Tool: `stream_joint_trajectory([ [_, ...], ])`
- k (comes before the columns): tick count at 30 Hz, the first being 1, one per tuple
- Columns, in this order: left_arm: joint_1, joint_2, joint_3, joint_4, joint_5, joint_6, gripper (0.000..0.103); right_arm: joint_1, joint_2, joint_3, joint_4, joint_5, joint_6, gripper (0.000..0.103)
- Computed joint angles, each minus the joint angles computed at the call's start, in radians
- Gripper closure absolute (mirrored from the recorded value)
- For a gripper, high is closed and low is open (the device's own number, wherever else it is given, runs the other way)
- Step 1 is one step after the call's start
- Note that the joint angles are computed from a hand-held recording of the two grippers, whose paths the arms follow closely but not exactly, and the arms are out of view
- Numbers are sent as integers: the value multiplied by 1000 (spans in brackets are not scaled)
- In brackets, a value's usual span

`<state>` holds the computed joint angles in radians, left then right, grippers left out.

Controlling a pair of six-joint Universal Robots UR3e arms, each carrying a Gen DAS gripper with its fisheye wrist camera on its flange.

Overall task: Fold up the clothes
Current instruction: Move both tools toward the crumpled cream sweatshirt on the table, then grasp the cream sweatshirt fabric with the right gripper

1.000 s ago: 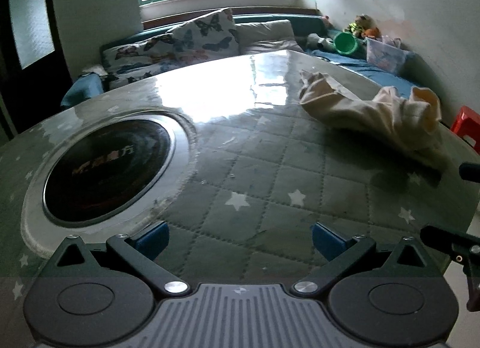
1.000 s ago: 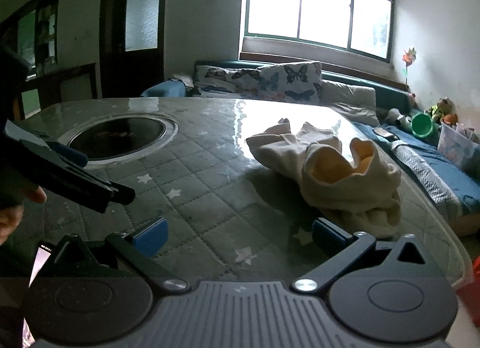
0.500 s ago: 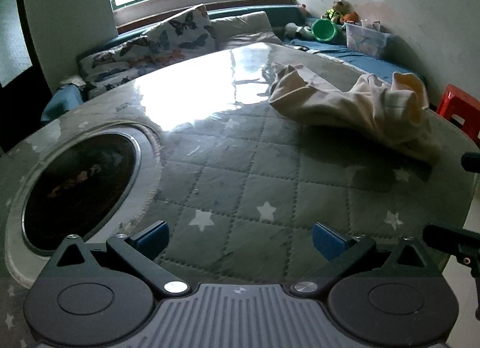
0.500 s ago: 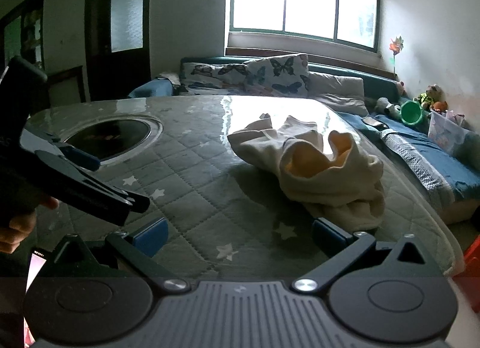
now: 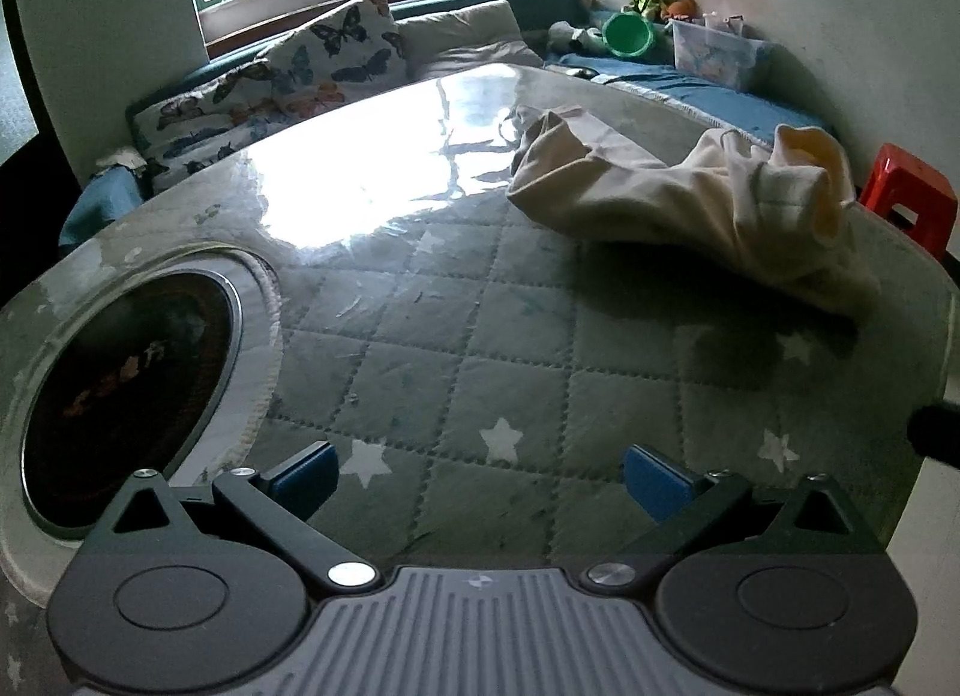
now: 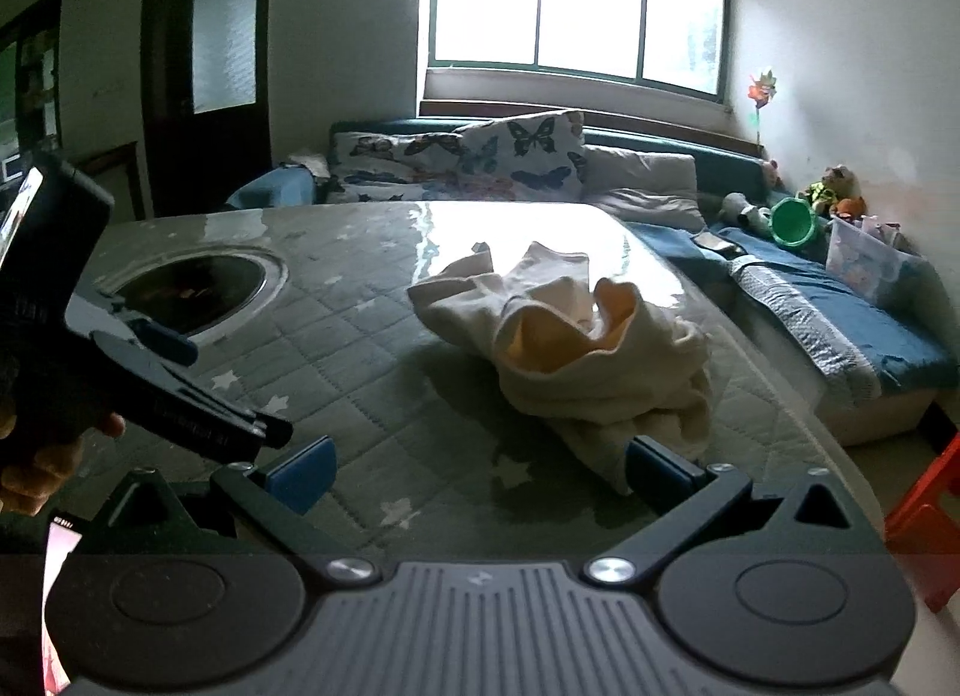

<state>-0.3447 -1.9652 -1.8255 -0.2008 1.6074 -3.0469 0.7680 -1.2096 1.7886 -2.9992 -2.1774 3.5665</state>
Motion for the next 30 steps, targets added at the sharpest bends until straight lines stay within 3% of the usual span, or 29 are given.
stream_joint_trajectory([
  [12,15,-29,89,-84,-22,-10,0,-59,36,-58,-32,2,-42,0],
  [30,37,-69,168,-147,-16,-22,0,-132,144,-249,-55,72,-207,2],
])
